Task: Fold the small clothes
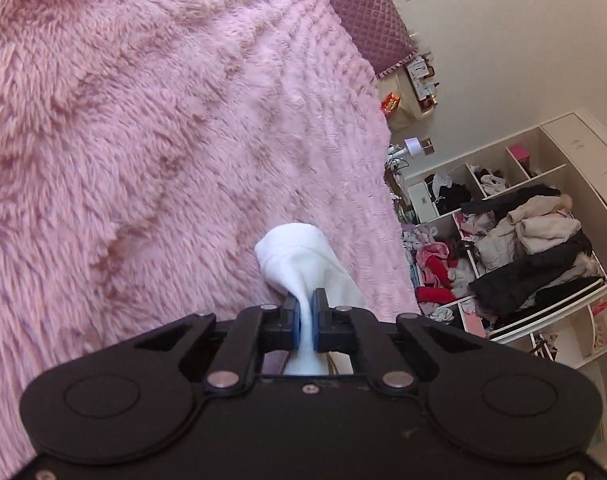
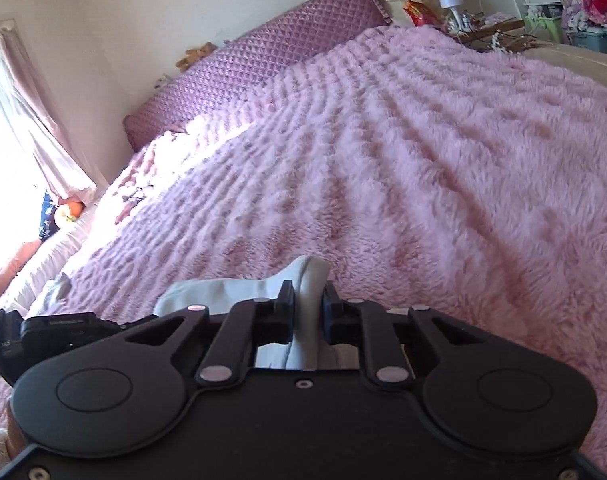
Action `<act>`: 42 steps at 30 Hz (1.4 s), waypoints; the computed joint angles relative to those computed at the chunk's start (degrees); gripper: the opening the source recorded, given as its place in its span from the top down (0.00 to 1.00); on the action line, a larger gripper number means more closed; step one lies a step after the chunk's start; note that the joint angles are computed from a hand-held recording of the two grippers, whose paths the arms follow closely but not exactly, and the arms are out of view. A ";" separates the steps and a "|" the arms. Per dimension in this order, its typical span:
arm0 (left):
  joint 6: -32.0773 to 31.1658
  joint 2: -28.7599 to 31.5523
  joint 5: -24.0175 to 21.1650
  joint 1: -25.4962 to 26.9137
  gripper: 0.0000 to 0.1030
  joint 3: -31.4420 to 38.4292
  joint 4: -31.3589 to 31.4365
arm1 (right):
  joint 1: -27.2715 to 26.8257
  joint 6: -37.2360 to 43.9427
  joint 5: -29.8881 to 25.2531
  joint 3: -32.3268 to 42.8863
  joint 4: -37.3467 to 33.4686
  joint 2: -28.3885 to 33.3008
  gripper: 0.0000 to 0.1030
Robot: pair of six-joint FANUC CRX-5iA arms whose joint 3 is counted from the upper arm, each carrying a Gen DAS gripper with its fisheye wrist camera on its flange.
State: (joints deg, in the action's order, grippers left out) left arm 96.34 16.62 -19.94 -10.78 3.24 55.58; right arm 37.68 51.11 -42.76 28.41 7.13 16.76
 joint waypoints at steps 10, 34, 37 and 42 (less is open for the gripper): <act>8.59 1.54 -10.55 3.34 0.95 7.36 -14.74 | -1.82 -4.66 -2.67 -1.66 -2.74 -0.43 0.63; 9.97 -19.37 -21.32 -2.10 0.81 -11.64 -14.51 | 12.76 -11.42 -11.10 -24.25 10.72 -25.11 0.94; 11.45 -18.56 -24.96 -2.01 0.82 -9.84 -18.38 | 12.00 -10.79 -13.09 -24.00 8.44 -24.68 0.95; 10.78 -18.09 -24.30 -2.57 0.74 -10.77 -21.05 | 11.80 -11.78 -12.18 -27.71 8.24 -24.98 0.95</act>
State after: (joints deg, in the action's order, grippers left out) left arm 107.12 -1.47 -44.24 -13.35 -7.53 34.53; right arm 49.49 39.33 -54.94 0.69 15.37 -8.22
